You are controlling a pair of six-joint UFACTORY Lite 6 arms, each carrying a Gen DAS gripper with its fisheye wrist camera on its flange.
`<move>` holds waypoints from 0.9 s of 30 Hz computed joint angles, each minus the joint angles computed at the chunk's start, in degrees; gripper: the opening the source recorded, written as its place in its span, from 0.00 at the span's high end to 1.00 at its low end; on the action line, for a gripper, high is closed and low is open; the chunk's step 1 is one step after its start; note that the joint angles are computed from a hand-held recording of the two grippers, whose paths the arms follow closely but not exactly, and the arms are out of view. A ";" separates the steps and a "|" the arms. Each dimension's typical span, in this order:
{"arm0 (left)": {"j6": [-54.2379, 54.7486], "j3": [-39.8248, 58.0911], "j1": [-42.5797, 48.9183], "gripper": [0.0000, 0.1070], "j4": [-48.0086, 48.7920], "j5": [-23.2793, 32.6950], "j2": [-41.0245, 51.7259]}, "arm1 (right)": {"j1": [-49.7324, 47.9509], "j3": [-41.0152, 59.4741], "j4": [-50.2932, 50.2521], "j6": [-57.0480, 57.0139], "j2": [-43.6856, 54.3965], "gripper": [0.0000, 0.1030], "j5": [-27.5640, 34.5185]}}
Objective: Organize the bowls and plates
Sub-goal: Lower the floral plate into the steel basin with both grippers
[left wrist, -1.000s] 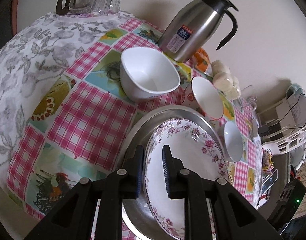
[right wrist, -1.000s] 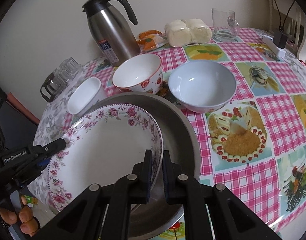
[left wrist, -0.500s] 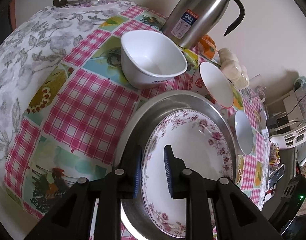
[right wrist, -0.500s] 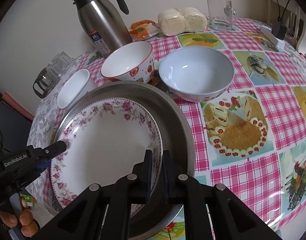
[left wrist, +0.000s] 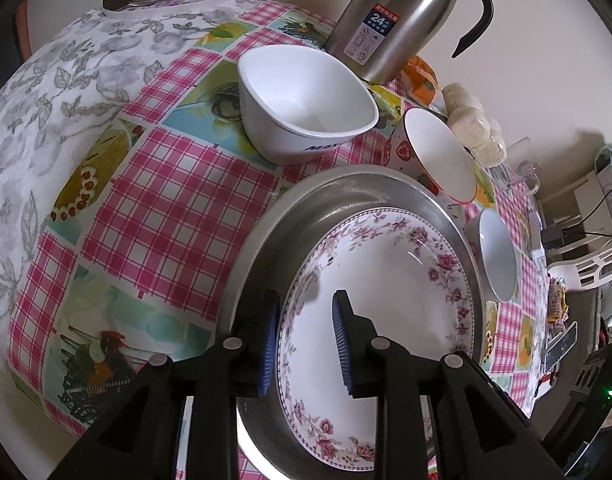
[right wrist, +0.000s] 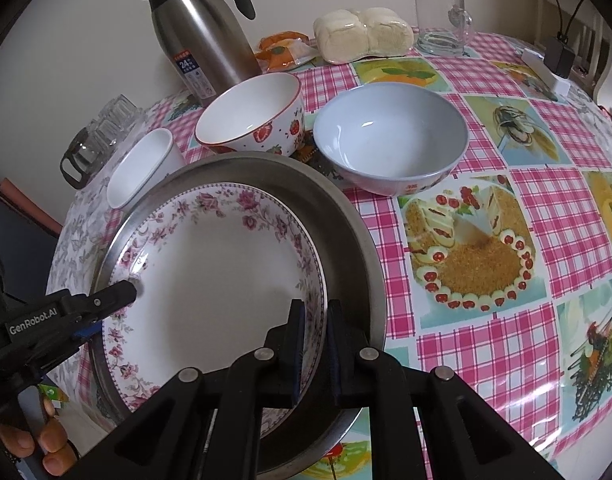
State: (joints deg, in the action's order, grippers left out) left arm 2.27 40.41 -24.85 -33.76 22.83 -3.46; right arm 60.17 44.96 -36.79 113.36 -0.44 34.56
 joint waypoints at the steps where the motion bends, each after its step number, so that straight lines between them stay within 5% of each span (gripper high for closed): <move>1: -0.14 0.22 -0.21 0.75 -0.11 -0.24 0.38 | -0.04 -0.05 0.08 -0.15 0.02 0.87 -0.14; 27: -8.69 1.94 -2.82 0.70 8.45 -0.68 2.12 | 1.09 0.10 -0.64 -1.44 -2.37 0.87 2.68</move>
